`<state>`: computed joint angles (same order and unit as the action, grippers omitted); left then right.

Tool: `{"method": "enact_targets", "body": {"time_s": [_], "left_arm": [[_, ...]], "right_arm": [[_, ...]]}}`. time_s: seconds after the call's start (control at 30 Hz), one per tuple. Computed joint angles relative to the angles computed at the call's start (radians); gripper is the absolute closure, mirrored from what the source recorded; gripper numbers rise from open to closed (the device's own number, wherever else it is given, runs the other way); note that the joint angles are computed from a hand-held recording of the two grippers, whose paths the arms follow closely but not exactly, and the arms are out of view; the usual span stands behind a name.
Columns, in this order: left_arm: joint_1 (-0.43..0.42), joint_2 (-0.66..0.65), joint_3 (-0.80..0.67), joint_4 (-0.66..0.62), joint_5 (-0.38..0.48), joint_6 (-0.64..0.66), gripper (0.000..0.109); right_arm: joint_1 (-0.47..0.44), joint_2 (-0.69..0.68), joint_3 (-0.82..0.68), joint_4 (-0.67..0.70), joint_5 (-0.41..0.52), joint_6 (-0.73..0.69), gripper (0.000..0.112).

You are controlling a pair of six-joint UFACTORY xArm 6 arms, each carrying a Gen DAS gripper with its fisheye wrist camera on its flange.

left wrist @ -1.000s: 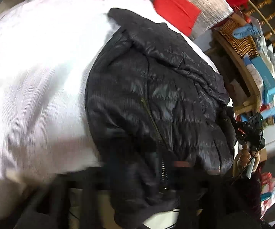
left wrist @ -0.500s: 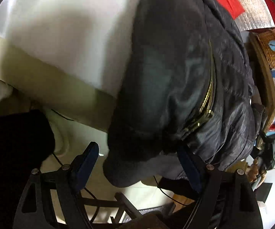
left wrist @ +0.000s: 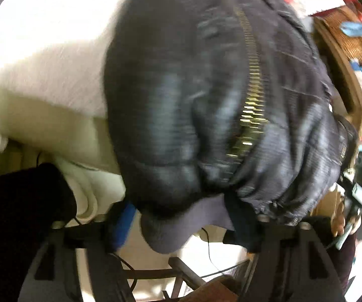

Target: Fold large clothes

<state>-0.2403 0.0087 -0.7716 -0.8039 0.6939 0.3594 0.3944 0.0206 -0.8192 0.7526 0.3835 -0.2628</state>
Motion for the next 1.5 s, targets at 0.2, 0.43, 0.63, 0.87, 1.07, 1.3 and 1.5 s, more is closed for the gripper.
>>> {"method": "enact_targets", "body": {"time_s": [0.2,0.43,0.63,0.87,1.07,1.3,1.5], "left_arm": [[-0.039,-0.062,0.023,0.02,-0.027,0.117,0.088],[0.05,-0.17,-0.068,-0.174,0.148,0.362,0.097],[0.12,-0.006,-0.406,-0.351,0.19,0.434,0.097],[0.077,0.446,-0.938,-0.283,-0.046,0.214,0.097],[0.032,0.746,-1.208,-0.143,-0.147,0.008,0.098],[0.053,0.981,-1.58,0.006,-0.044,-0.264,0.093],[0.056,0.984,-1.598,-0.188,-0.159,-0.269,0.024]], "right_arm": [[0.043,-0.05,0.039,-0.017,-0.038,0.002,0.082],[0.052,-0.16,0.019,0.226,-0.129,-0.169,0.084],[-0.058,-0.09,-0.199,0.854,-0.129,-0.651,0.084],[-0.185,0.339,-0.668,1.1,-0.06,-0.667,0.084],[-0.235,0.613,-0.936,0.817,-0.041,-0.289,0.084],[-0.278,0.774,-1.154,0.777,0.049,-0.153,0.082],[-0.332,0.908,-1.33,1.02,0.199,-0.175,0.075]]}}
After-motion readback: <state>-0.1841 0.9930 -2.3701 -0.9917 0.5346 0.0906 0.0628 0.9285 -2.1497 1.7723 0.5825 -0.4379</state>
